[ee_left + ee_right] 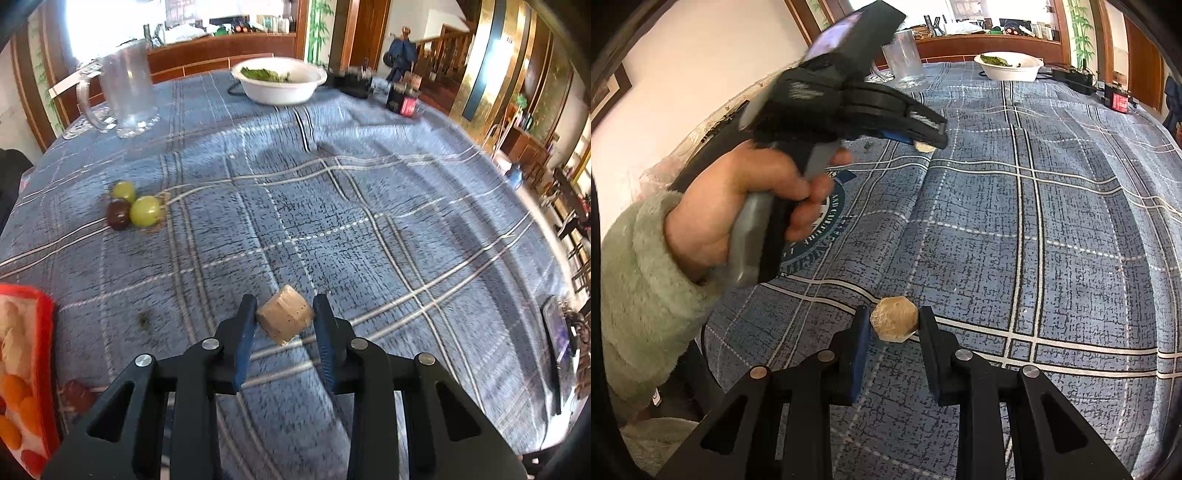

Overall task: Organize fruits
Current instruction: 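Carry both bread pieces over the red tray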

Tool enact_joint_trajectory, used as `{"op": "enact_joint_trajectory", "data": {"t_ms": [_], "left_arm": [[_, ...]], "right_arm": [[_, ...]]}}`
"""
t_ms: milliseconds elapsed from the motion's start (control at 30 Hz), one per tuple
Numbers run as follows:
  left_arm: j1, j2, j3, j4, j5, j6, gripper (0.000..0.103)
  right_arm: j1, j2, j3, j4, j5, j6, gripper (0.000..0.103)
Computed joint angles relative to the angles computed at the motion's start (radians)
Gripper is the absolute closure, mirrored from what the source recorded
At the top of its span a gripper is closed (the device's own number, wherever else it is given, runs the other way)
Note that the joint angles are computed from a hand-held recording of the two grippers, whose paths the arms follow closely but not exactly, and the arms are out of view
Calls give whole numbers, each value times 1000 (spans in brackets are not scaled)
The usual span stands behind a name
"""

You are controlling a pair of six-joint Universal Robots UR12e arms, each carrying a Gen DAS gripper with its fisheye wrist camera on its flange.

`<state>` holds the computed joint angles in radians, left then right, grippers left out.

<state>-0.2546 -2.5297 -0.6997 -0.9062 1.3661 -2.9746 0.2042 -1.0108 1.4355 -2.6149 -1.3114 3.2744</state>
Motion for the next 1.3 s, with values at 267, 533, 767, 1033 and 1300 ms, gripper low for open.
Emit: {"op": "enact_joint_trajectory", "data": {"t_ms": [267,533,767,1033,1300], "left_arm": [[69,184,-312,245,-90,-132,75],[143,364,-607,473,31,-210,74],[199,415,-701,513,143,-308,74],[233,407,-712,511,194,-329,74],[258,381,-690,479,162,-351,74]], "right_arm": [[2,14,-41,1,24,-16,76],[20,51,-126,40,86,-79,76],[54,145,-333,212,215,-162,76],[114,387,-781,473,295,-182,76],[163,613,-1212,769,282,-261,76]]}}
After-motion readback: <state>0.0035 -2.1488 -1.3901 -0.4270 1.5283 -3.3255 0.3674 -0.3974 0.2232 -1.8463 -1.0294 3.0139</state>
